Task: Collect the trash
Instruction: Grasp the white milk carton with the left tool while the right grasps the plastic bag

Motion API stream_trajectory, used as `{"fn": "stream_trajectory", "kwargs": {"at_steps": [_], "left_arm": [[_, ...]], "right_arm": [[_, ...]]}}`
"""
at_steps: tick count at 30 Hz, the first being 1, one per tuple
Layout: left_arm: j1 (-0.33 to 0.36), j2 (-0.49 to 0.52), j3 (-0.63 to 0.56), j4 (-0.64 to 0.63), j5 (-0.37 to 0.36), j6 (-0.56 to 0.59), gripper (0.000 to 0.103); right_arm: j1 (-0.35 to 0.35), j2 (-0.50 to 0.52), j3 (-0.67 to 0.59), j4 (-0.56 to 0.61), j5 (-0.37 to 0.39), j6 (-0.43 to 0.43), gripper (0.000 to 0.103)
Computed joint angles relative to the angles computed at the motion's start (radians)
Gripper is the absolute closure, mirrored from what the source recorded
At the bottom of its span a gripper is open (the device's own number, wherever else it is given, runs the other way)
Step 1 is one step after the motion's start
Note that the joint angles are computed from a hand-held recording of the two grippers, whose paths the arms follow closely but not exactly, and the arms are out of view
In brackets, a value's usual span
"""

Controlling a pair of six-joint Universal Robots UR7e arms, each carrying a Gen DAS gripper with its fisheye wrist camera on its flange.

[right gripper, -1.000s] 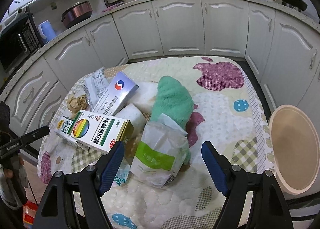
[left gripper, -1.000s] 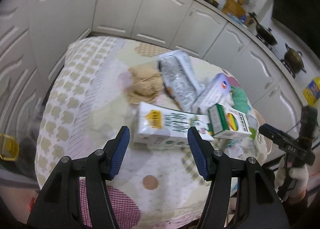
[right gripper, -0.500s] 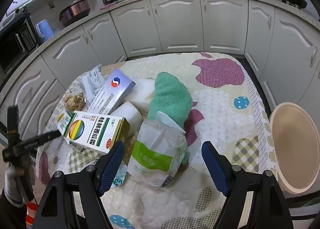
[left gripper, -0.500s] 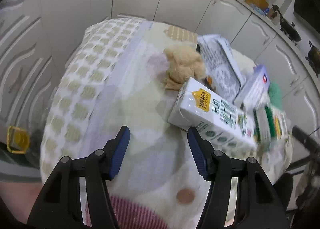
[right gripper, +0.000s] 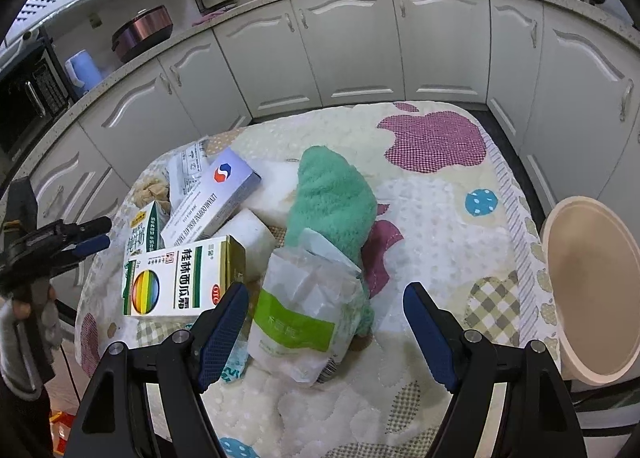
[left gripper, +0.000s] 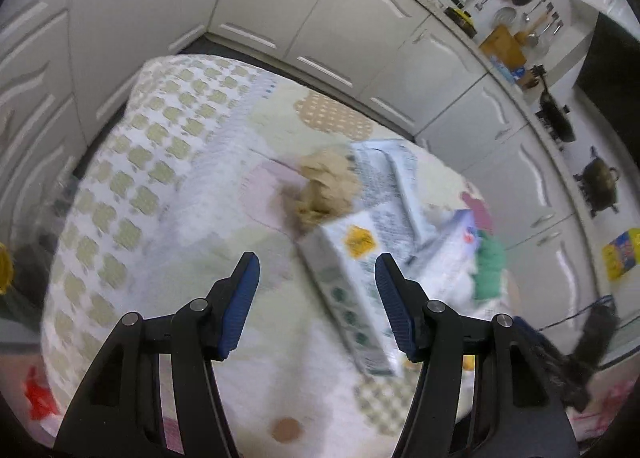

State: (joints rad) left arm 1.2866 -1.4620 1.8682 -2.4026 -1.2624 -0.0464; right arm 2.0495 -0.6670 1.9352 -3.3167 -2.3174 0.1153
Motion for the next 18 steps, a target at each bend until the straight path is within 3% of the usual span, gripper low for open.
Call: {"fn": "stream_trajectory", "kwargs": {"at_steps": [3,7,12,17,18], "left_arm": [[-0.029,-0.007,0.020,0.000,-0.027,-0.014,0.044],[-0.068,0.021,0.038,-0.006,0.028,-0.031,0.037],[-0.074,0.075,0.032,-0.005,0.076,-0.075,0.037],[-0.075,0.106,0.025,-0.019,0.107,-0.065,0.037],[-0.070,0.110,0.023,-0.020,0.103,-0.060,0.037]], "right_arm": [[-0.001,0.005,-0.005,0.003,0.007,-0.008,0.025],[-0.005,0.008,-0.006,0.012,0.019,-0.003,0.025],[-0.014,0.013,-0.001,0.000,0.036,-0.002,0.025],[-0.044,0.010,0.010,-0.011,0.100,0.015,0.026],[-0.047,0.012,0.008,-0.012,0.106,0.008,0.031]]}}
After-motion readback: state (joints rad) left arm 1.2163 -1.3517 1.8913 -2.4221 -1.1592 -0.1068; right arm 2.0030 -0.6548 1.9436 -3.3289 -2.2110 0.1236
